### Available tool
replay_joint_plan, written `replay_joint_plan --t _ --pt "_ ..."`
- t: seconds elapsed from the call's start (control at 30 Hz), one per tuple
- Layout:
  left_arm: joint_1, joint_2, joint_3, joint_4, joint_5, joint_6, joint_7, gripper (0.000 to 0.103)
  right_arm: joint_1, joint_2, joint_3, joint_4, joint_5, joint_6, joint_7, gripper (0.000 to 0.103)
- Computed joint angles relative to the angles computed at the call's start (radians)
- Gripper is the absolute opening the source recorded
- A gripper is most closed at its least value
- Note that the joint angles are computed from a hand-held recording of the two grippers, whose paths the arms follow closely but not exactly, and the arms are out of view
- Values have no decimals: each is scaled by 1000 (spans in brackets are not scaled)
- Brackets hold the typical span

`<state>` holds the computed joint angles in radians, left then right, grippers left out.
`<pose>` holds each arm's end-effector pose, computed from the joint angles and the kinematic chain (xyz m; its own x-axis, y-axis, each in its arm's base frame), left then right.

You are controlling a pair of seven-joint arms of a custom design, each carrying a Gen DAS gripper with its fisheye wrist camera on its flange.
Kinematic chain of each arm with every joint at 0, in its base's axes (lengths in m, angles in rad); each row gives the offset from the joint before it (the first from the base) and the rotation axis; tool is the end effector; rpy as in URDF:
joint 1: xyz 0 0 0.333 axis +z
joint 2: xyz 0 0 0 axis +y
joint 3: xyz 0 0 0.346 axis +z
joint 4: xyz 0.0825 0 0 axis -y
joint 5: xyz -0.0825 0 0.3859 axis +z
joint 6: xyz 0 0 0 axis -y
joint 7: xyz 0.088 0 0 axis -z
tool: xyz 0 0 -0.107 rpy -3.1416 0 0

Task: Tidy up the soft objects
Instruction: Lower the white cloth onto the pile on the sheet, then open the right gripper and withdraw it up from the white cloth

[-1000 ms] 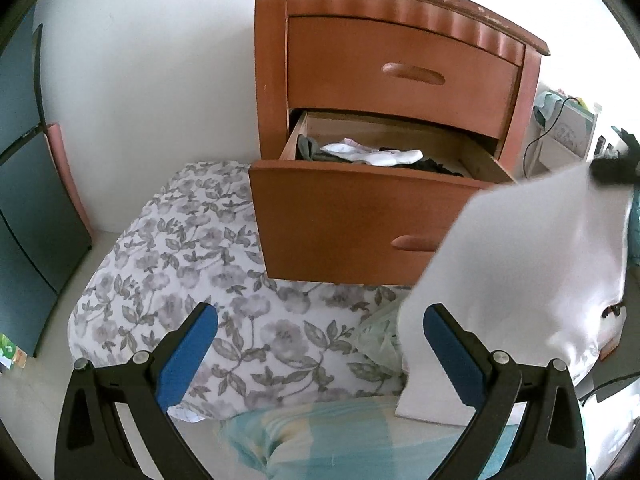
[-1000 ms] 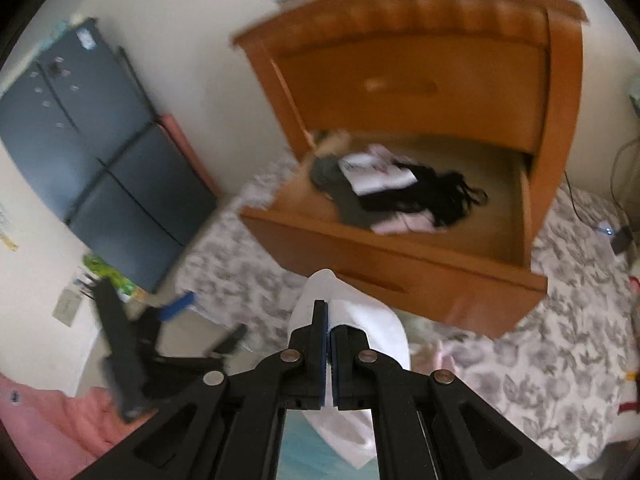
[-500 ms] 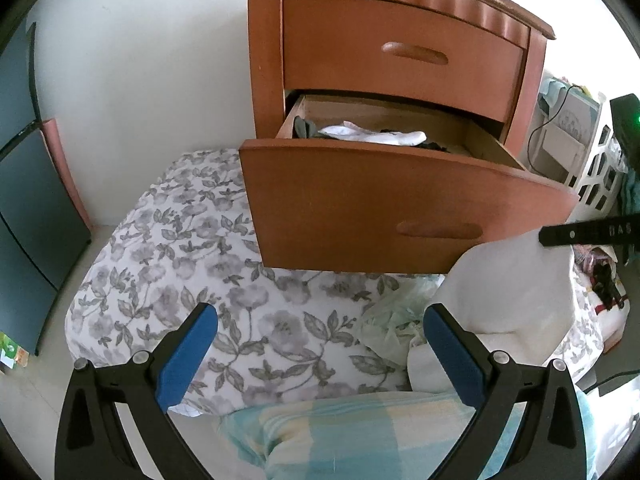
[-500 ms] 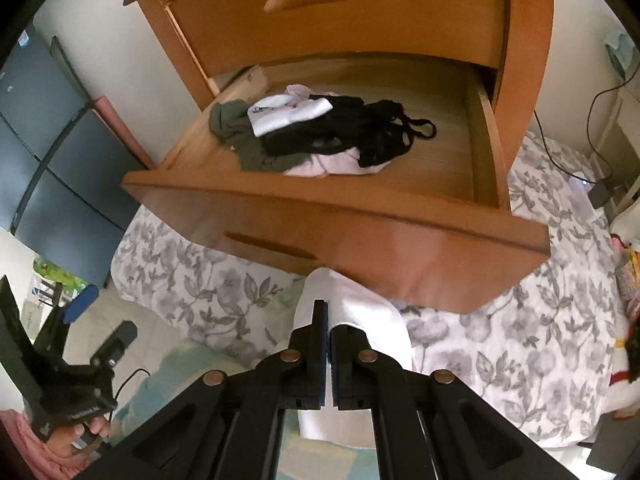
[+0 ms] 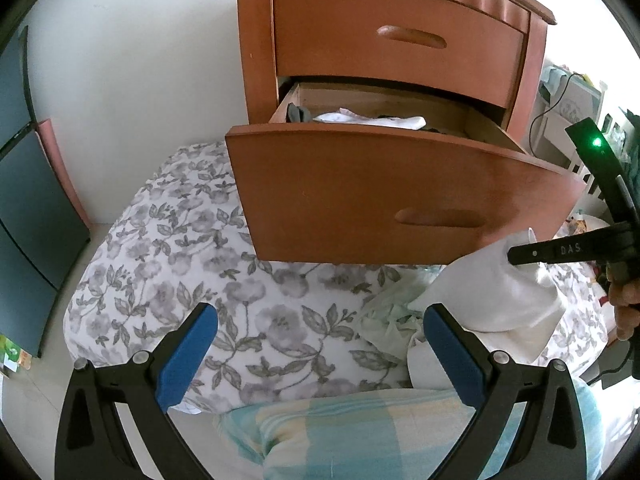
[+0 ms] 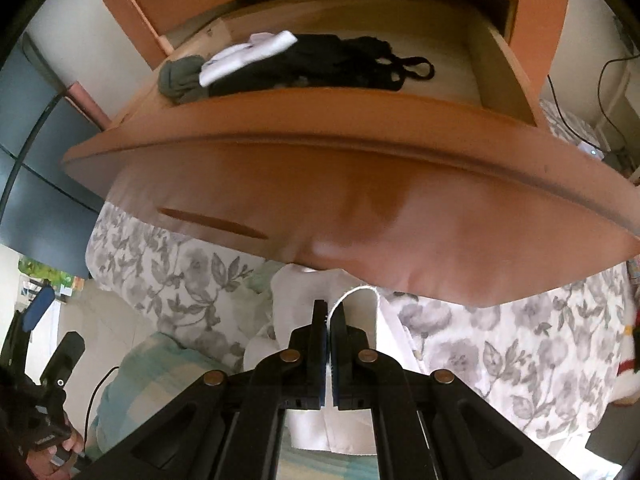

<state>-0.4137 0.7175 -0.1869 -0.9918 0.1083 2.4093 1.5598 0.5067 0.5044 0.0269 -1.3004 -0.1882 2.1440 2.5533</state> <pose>0.7091 -0.4079 0.5482 -0.5318 -0.8466 0.0222 -0.6502 0.3913 -0.6513 0.6545 0.3718 0.5159 -0.3371 -0.9248 -0.1763 -0.8685 0.3778 -0.3210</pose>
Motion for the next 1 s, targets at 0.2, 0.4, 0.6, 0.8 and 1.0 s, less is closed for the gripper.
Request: replay_joint_plan --t 0.2,0.4,0.6,0.8,1.0 --pt "-3 19 -1 28 -2 -26 8 102 14 -17 -14 10 -44 -43 19 5" --pt "-6 22 3 32 -1 -28 6 102 39 -43 -25 23 -119 -110 56 25" --pt "-9 29 3 43 0 -38 11 102 63 -63 -18 30 -178 -125 99 35" --pt "-12 39 4 56 1 -51 16 102 83 -41 -17 75 -199 -185 135 73" --pt "-16 48 5 72 2 -63 18 102 84 -44 -12 63 -195 -197 147 85"
